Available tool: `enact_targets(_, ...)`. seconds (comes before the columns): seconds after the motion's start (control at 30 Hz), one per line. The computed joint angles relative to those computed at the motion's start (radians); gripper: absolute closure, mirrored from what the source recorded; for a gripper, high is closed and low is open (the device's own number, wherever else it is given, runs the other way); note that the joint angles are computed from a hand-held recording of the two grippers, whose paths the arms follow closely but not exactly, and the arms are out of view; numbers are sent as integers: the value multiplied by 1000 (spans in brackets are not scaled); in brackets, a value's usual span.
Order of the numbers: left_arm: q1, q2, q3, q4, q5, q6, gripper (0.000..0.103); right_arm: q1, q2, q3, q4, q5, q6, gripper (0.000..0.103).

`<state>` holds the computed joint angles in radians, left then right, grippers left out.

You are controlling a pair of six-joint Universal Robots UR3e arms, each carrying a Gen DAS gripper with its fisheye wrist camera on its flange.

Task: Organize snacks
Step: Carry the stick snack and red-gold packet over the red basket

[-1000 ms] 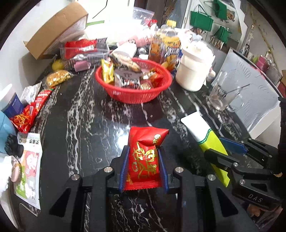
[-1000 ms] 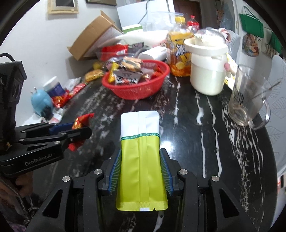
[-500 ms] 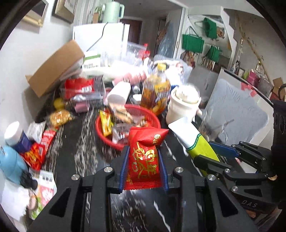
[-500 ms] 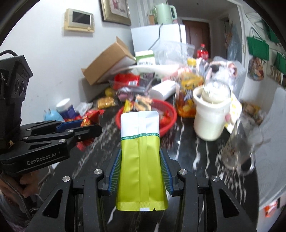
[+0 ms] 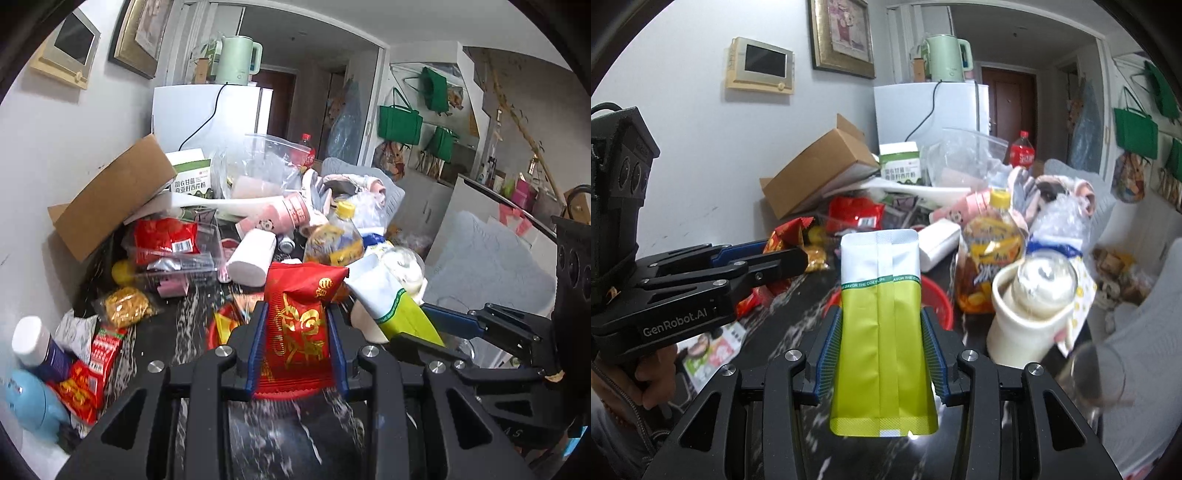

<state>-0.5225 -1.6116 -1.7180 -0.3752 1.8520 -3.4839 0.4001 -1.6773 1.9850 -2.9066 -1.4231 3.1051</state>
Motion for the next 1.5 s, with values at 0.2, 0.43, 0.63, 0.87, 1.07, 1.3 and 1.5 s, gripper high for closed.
enact_targets(0.2, 101, -64, 51, 7, -83, 24, 73, -42, 133, -134, 3, 46, -14, 61)
enact_targets(0.43, 179, -177, 98, 26, -127, 22, 73, -67, 322, -308, 4, 74, -4, 61)
enact_targets(0.63, 225, -254, 122, 16, -191, 20, 73, -80, 432, -394, 32, 87, -3, 61)
enact_targets(0.87, 235, -310, 163, -30, -199, 47, 73, -68, 524, -470, 114, 62, -3, 61)
enact_targets(1.07, 234, -353, 204, -94, -184, 54, 73, -63, 575, -519, 178, 44, -2, 60)
enact_targets(1.3, 228, -381, 231, -125, -183, 59, 73, -63, 611, -558, 249, 35, -4, 60)
enact_targets(1.5, 231, -399, 260, -168, -187, 66, 73, -63, 637, -592, 318, 33, -22, 56)
